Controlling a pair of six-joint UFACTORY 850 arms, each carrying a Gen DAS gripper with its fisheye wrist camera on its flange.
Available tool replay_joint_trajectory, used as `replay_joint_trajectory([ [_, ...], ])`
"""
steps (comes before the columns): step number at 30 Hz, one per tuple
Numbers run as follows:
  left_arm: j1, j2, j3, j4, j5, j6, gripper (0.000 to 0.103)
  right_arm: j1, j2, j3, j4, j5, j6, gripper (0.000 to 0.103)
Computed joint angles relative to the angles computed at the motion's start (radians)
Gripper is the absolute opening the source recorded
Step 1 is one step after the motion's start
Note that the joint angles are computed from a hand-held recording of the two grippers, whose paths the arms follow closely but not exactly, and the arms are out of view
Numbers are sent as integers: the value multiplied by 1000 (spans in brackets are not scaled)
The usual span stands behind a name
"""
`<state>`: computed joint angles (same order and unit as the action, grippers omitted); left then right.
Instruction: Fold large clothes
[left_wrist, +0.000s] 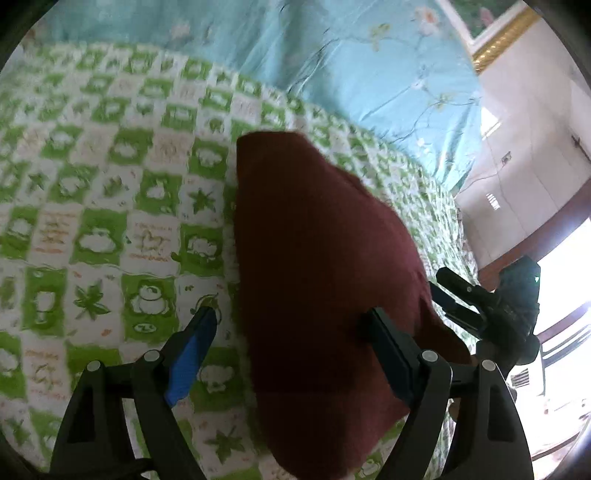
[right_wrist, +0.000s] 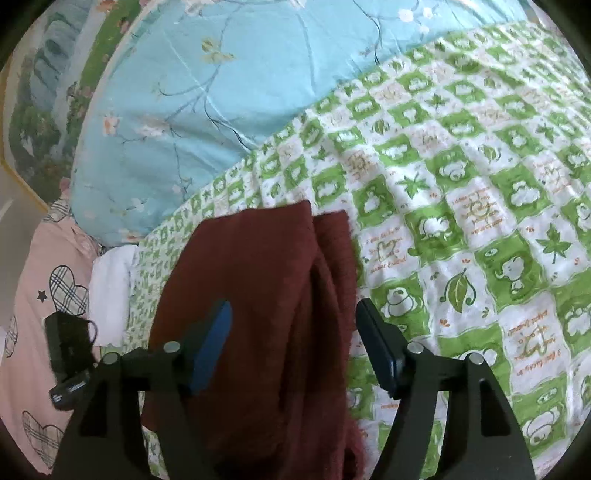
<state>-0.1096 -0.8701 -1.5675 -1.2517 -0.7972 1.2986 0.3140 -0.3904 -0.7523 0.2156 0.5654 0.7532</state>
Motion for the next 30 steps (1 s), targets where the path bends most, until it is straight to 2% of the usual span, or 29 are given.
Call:
replay_joint_trajectory([
  [4, 1, -79, -94, 62, -89, -107, 93, -42, -42, -16, -241, 19, 231, 78],
  [6, -11, -106, -130, 97, -90, -141, 94, -47, -62, -32, -269, -4, 259, 78],
  [9, -33, -123, -159, 130, -85, -147, 94, -52, -73, -36, -279, 10, 278, 78],
  [12, -63, -113, -149, 162, -57, -124, 86, -52, -82, -62, -302, -32, 284, 78],
  [13, -73, -103, -137, 169, -26, -112, 81, -51, -87, -71, -312, -45, 284, 76],
  [14, -82, -86, -115, 162, 5, -83, 79, -50, -94, -81, -340, -51, 309, 66],
  [16, -87, -63, -86, 141, 33, -44, 67, -57, -104, -81, -395, -17, 379, 53],
  [20, -89, -9, -17, 97, 80, 29, 55, -39, -88, -55, -348, 38, 383, 39],
  [24, -59, 56, 64, 45, 72, 90, 51, 28, -40, -50, -211, 1, 257, 36],
  [30, 54, 192, 233, -15, 56, 198, 50, 129, -54, -103, -216, 21, 257, 35],
])
